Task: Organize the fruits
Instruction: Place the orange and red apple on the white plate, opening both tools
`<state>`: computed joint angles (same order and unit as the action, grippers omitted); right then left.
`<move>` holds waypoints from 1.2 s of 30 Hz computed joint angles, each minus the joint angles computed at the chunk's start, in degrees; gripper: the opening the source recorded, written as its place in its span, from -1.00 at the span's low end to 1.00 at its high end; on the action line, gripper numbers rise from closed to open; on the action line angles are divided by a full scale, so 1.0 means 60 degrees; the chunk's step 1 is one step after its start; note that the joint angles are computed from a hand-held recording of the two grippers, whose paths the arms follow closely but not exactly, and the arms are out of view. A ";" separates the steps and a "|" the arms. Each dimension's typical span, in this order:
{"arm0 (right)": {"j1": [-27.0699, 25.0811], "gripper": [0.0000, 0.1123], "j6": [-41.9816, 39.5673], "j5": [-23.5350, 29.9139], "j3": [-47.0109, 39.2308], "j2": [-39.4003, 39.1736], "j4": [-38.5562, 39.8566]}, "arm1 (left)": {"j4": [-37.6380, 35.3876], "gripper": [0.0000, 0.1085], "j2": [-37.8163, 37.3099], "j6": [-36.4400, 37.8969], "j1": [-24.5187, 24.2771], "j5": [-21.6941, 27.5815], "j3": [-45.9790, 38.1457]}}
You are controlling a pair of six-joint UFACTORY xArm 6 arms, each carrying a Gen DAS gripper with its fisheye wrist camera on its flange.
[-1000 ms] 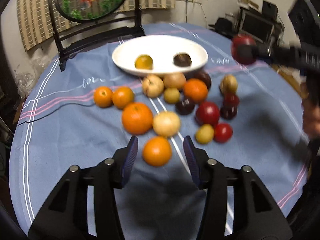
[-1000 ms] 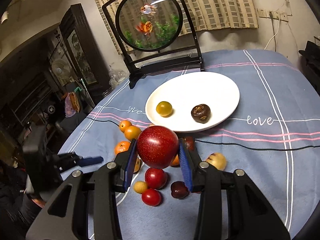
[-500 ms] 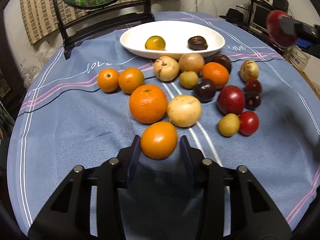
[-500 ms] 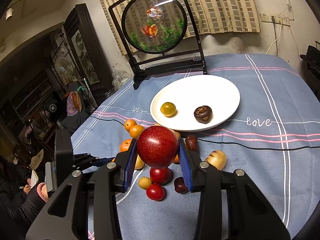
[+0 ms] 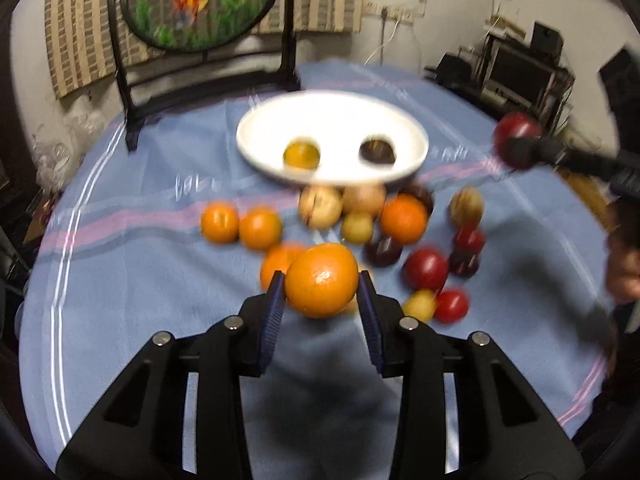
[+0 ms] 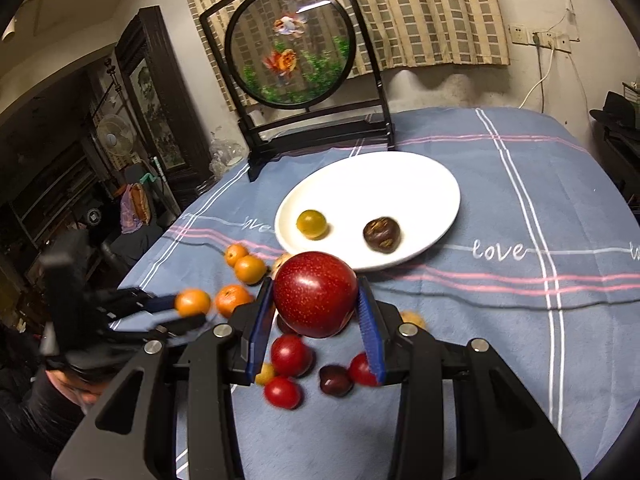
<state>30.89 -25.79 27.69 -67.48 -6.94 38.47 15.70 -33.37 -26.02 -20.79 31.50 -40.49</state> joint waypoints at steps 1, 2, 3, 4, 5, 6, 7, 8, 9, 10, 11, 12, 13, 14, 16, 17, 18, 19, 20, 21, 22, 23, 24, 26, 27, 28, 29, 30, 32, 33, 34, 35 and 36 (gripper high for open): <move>-0.0029 -0.27 0.0024 -0.0078 -0.0199 0.0191 -0.0076 | -0.0376 -0.32 0.0243 0.0353 0.0116 -0.0093 -0.0357; -0.0044 -0.27 0.0083 -0.0185 -0.0420 0.0408 -0.0184 | -0.0657 -0.32 0.0485 0.0613 0.0218 -0.0177 -0.0660; -0.0061 -0.27 0.0102 -0.0249 -0.0573 0.0562 -0.0228 | -0.0856 -0.32 0.0775 0.0816 0.0322 -0.0279 -0.0985; -0.0094 -0.27 0.0188 -0.0300 -0.1004 0.0972 -0.0319 | -0.0944 -0.32 0.1237 0.0922 0.0449 -0.0400 -0.1467; -0.0120 -0.27 0.0228 -0.0225 -0.1398 0.1320 -0.0351 | -0.0982 -0.32 0.1627 0.0961 0.0542 -0.0468 -0.1863; -0.0141 -0.27 0.0224 -0.0137 -0.1657 0.1549 -0.0345 | -0.1130 -0.32 0.2078 0.1082 0.0658 -0.0519 -0.2308; -0.0142 -0.27 0.0359 0.0023 -0.2224 0.2064 -0.0567 | -0.1573 -0.32 0.2729 0.1423 0.0815 -0.0495 -0.2948; -0.0106 -0.27 0.0570 0.0062 -0.2576 0.2409 -0.0881 | -0.1968 -0.32 0.3297 0.1667 0.0953 -0.0436 -0.3505; -0.0094 -0.27 0.0664 0.0137 -0.2822 0.2636 -0.1054 | -0.2276 -0.32 0.3726 0.1883 0.1063 -0.0376 -0.3913; -0.0053 -0.27 0.0767 0.0350 -0.3263 0.3033 -0.1291 | -0.2763 -0.32 0.4459 0.2323 0.1208 -0.0147 -0.4665; -0.0018 -0.27 0.0860 0.0606 -0.3683 0.3391 -0.1510 | -0.2918 -0.32 0.4953 0.2466 0.1305 0.0052 -0.5176; 0.0012 -0.27 0.1040 0.0828 -0.4023 0.3682 -0.1806 | -0.2763 -0.32 0.5621 0.2390 0.1395 0.0400 -0.5891; 0.0028 -0.27 0.1244 0.1046 -0.4308 0.3907 -0.2100 | -0.2550 -0.32 0.5995 0.2254 0.1419 0.0620 -0.6290; 0.0044 -0.27 0.1497 0.1404 -0.4730 0.4227 -0.2485 | -0.2387 -0.32 0.6407 0.2167 0.1437 0.0874 -0.6729; 0.0050 -0.27 0.1617 0.1916 -0.5325 0.4686 -0.2750 | -0.2382 -0.32 0.7168 0.2154 0.1502 0.1356 -0.7498; 0.0056 -0.27 0.1581 0.2109 -0.5529 0.4853 -0.2782 | -0.2456 -0.32 0.7344 0.2175 0.1532 0.1462 -0.7642; 0.0062 -0.27 0.1565 0.2281 -0.5697 0.4984 -0.2827 | -0.2520 -0.32 0.7519 0.2160 0.1552 0.1569 -0.7786; 0.0070 -0.27 0.1564 0.2487 -0.5896 0.5133 -0.2875 | -0.2543 -0.32 0.7721 0.2146 0.1572 0.1694 -0.7940; 0.0075 -0.27 0.1564 0.2621 -0.6048 0.5241 -0.2912 | -0.2525 -0.31 0.7864 0.2126 0.1594 0.1744 -0.8049; 0.0085 -0.27 0.1583 0.2703 -0.6167 0.5329 -0.2978 | -0.2529 -0.31 0.7948 0.2155 0.1636 0.1752 -0.8093; 0.0104 -0.26 0.1619 0.2782 -0.6302 0.5424 -0.3121 | -0.2528 -0.31 0.8041 0.2143 0.1654 0.1775 -0.8145; 0.0121 -0.21 0.1612 0.2856 -0.6408 0.5495 -0.3210 | -0.2573 -0.30 0.8126 0.2151 0.1682 0.1820 -0.8232; 0.0141 -0.20 0.1628 0.2903 -0.6485 0.5546 -0.3332 | -0.2541 -0.30 0.8117 0.2068 0.1676 0.1830 -0.8218; 0.0151 -0.20 0.1577 0.2884 -0.6423 0.5475 -0.3350 | -0.2460 0.31 0.8000 0.1884 0.1673 0.1902 -0.8162; 0.0140 -0.20 0.1548 0.2903 -0.6421 0.5438 -0.3317 | -0.2199 0.40 0.7754 0.1639 0.1662 0.1609 -0.7864; 0.0117 -0.20 0.1488 0.2812 -0.6221 0.5227 -0.3222 | -0.1585 0.42 0.7304 0.1173 0.1607 0.1123 -0.7357; 0.0111 -0.20 0.1432 0.2668 -0.6007 0.5025 -0.3123 | -0.1232 0.45 0.6977 0.0996 0.1572 0.0916 -0.7037; 0.0084 -0.20 0.1273 0.2397 -0.5627 0.4710 -0.2922 | -0.0992 0.47 0.6626 0.0905 0.1532 0.0784 -0.6741; -0.0003 -0.20 0.1070 0.1704 -0.4641 0.3887 -0.2655 | -0.0006 0.73 0.5598 0.0079 0.1399 0.0338 -0.5791; -0.0037 -0.19 0.1068 0.1444 -0.4282 0.3600 -0.2604 | 0.0503 0.78 0.5076 -0.0394 0.1317 0.0164 -0.5299; -0.0107 -0.19 0.1023 0.1128 -0.3750 0.3193 -0.2474 | 0.1039 0.81 0.4391 -0.0930 0.1202 -0.0051 -0.4619; -0.0174 -0.19 0.0945 0.0933 -0.3324 0.2874 -0.2326 | 0.1282 0.83 0.3924 -0.1200 0.1110 -0.0160 -0.4145; -0.0244 -0.19 0.0898 0.0787 -0.2953 0.2610 -0.2211 | 0.1431 0.84 0.3456 -0.1413 0.0998 -0.0263 -0.3656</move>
